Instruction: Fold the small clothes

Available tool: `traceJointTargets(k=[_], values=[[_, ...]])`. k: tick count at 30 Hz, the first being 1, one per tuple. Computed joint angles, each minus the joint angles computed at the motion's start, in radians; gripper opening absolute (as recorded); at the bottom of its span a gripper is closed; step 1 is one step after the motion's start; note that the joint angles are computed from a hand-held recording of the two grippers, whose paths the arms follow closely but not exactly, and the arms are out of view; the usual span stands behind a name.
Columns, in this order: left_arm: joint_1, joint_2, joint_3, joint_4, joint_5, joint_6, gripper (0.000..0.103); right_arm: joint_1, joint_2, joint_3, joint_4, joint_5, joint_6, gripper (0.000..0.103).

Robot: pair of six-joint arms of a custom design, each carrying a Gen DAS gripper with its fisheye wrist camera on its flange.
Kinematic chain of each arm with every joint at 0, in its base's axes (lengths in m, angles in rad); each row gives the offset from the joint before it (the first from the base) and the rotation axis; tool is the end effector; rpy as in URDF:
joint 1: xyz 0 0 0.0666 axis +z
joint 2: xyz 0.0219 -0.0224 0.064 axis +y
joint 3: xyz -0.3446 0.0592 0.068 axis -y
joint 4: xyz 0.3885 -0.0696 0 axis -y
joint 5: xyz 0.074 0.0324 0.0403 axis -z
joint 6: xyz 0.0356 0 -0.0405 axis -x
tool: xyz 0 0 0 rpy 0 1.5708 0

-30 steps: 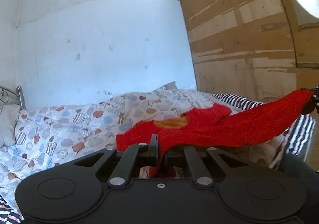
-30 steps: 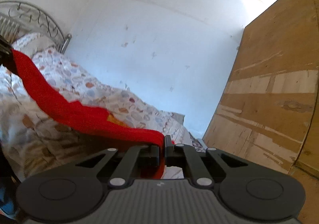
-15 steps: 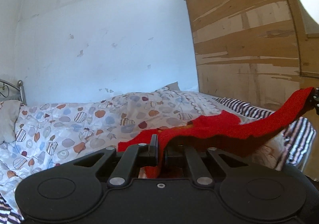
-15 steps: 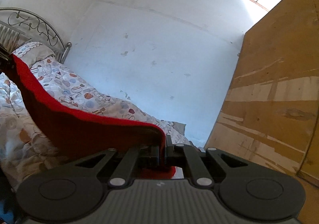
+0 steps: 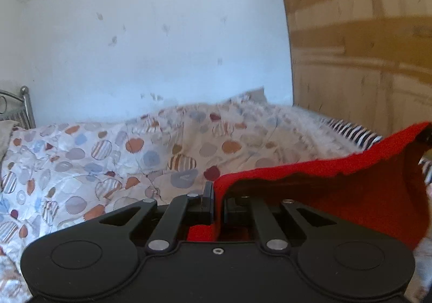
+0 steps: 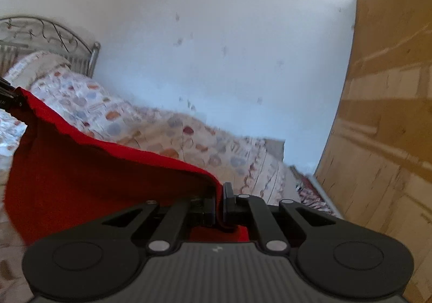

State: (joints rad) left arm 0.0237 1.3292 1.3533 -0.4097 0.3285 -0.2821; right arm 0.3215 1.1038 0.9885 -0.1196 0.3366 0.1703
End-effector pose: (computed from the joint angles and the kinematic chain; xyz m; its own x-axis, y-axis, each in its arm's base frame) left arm 0.4937 -0.0002 0.4501 -0.2842 0.2568 -0.9237 0.3702 0.9181 0.1414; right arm 0.4004 0.1205 0.3990 -0.2187 -0.2415 -0.9454 -0.0310 0.9701 -0.2406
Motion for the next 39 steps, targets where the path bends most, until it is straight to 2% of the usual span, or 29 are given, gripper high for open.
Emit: traceJointTargets(k=[6,12,17,19,20,23,24,25,28,33,36,39], values=[[-0.051,0.249,0.237,-0.084,-0.08,-0.007,0.006,-0.118,0.244,0.201,-0.066,-0.132,-0.067,0.006],[-0.061,0.472,0.478,-0.231,-0.093,0.06,0.007,-0.164,0.423,0.336,-0.132,-0.204,-0.124,0.006],[-0.064,0.57,0.573,-0.298,-0.102,0.079,0.007,-0.18,0.511,0.394,-0.155,-0.234,-0.154,0.008],[-0.063,0.584,0.583,-0.306,-0.101,0.093,0.011,-0.183,0.526,0.398,-0.155,-0.236,-0.156,0.015],[-0.06,0.586,0.582,-0.305,-0.1,0.103,0.016,-0.183,0.527,0.395,-0.152,-0.236,-0.159,0.018],[-0.052,0.601,0.603,-0.32,-0.097,0.134,0.033,-0.191,0.524,0.38,-0.132,-0.243,-0.178,0.043],[-0.047,0.605,0.612,-0.329,-0.092,0.146,0.038,-0.193,0.522,0.376,-0.13,-0.24,-0.184,0.058],[-0.042,0.614,0.628,-0.342,-0.085,0.161,0.04,-0.196,0.518,0.371,-0.126,-0.241,-0.191,0.068],[-0.027,0.636,0.671,-0.378,-0.071,0.202,0.058,-0.21,0.502,0.351,-0.113,-0.255,-0.214,0.084],[-0.014,0.637,0.687,-0.38,-0.053,0.213,0.092,-0.223,0.485,0.326,-0.095,-0.275,-0.228,0.094],[-0.007,0.619,0.665,-0.356,-0.044,0.217,0.097,-0.213,0.489,0.323,-0.084,-0.209,-0.216,0.096],[0.002,0.611,0.658,-0.354,-0.034,0.223,0.1,-0.2,0.5,0.319,-0.056,-0.079,-0.211,0.099]])
